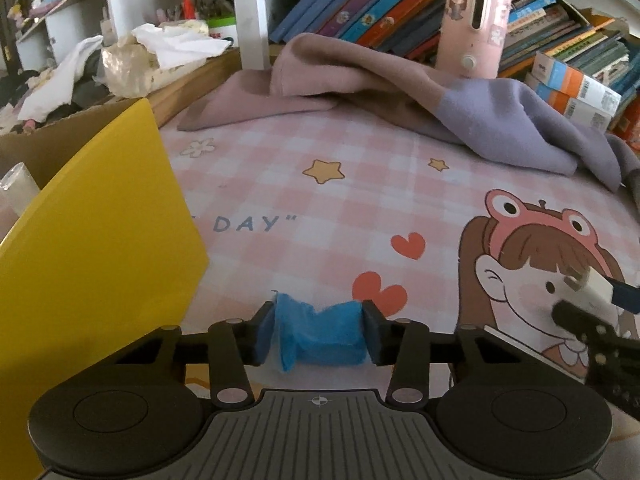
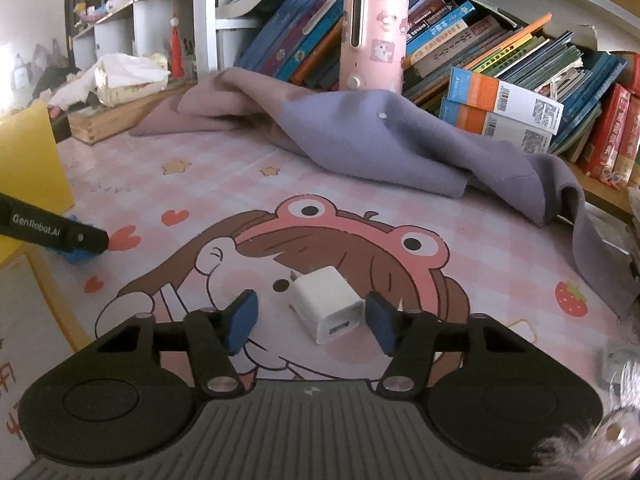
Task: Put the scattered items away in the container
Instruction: 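Grasp the blue item with the left tool while the right grasps the white charger cube, then carry the blue item with the left tool while the right carries the charger toward the box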
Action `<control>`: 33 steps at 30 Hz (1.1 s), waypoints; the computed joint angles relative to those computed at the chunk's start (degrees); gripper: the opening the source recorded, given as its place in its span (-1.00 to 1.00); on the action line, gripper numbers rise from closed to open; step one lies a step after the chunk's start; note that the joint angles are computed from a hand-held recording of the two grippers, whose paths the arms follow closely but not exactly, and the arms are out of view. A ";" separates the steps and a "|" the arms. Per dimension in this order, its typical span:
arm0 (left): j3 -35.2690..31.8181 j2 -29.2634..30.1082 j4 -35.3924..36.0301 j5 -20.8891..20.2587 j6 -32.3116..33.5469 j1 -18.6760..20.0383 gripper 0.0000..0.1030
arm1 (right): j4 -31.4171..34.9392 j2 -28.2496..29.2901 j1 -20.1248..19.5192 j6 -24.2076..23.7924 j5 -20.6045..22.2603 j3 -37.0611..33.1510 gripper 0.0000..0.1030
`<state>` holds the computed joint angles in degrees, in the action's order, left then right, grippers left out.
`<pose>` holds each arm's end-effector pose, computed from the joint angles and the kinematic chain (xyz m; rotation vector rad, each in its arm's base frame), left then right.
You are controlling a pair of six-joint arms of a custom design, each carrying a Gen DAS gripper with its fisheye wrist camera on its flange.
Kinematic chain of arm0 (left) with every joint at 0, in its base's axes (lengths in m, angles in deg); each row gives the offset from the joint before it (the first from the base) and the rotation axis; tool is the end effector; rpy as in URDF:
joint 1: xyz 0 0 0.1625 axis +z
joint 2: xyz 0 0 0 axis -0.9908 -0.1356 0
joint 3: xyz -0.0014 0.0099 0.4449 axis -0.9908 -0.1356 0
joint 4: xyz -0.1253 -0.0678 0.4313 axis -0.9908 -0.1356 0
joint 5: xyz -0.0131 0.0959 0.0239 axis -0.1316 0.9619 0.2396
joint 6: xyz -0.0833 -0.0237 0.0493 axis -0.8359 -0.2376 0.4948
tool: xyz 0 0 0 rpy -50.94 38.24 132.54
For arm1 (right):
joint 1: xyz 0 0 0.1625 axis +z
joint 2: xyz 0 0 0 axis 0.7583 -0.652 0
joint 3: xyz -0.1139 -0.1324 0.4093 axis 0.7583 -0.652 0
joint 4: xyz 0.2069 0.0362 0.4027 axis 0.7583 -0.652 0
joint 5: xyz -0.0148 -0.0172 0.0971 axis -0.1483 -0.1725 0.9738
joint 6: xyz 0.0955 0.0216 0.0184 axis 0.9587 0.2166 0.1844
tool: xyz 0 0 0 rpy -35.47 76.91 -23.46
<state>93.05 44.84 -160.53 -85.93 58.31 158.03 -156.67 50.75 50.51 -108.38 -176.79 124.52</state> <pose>-0.0058 -0.7990 0.1781 0.6628 2.3000 -0.6774 0.2056 -0.7218 -0.0611 0.4819 -2.1606 1.0576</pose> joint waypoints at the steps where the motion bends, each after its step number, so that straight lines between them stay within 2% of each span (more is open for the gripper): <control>1: 0.14 -0.17 0.17 -0.22 0.25 -0.02 -0.22 | -0.11 0.01 -0.07 0.08 0.41 0.01 -0.24; 2: 0.31 -0.40 0.47 -0.50 0.32 -0.04 -0.23 | -0.16 -0.04 -0.12 0.12 0.82 0.10 -0.35; 5: 1.23 -1.30 1.00 -1.72 1.08 -0.24 -0.24 | -0.04 -0.08 0.13 0.86 0.09 0.08 -0.35; 14: 6.23 -6.16 3.37 -6.81 1.96 -1.72 -0.26 | 0.96 -4.31 1.27 10.57 -3.09 5.82 -0.35; 26: 12.99 -15.63 12.85 -13.96 -1.49 -3.51 -0.28 | -1.78 -10.65 5.48 13.98 -4.44 17.32 -0.36; 33: 15.76 -21.27 17.71 -18.11 -2.98 -3.91 -0.29 | 0.18 -13.49 8.97 18.36 -4.95 21.98 -0.35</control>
<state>108.81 23.58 -142.81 -104.04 55.33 154.12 -156.50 37.26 59.47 -90.02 -181.74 146.50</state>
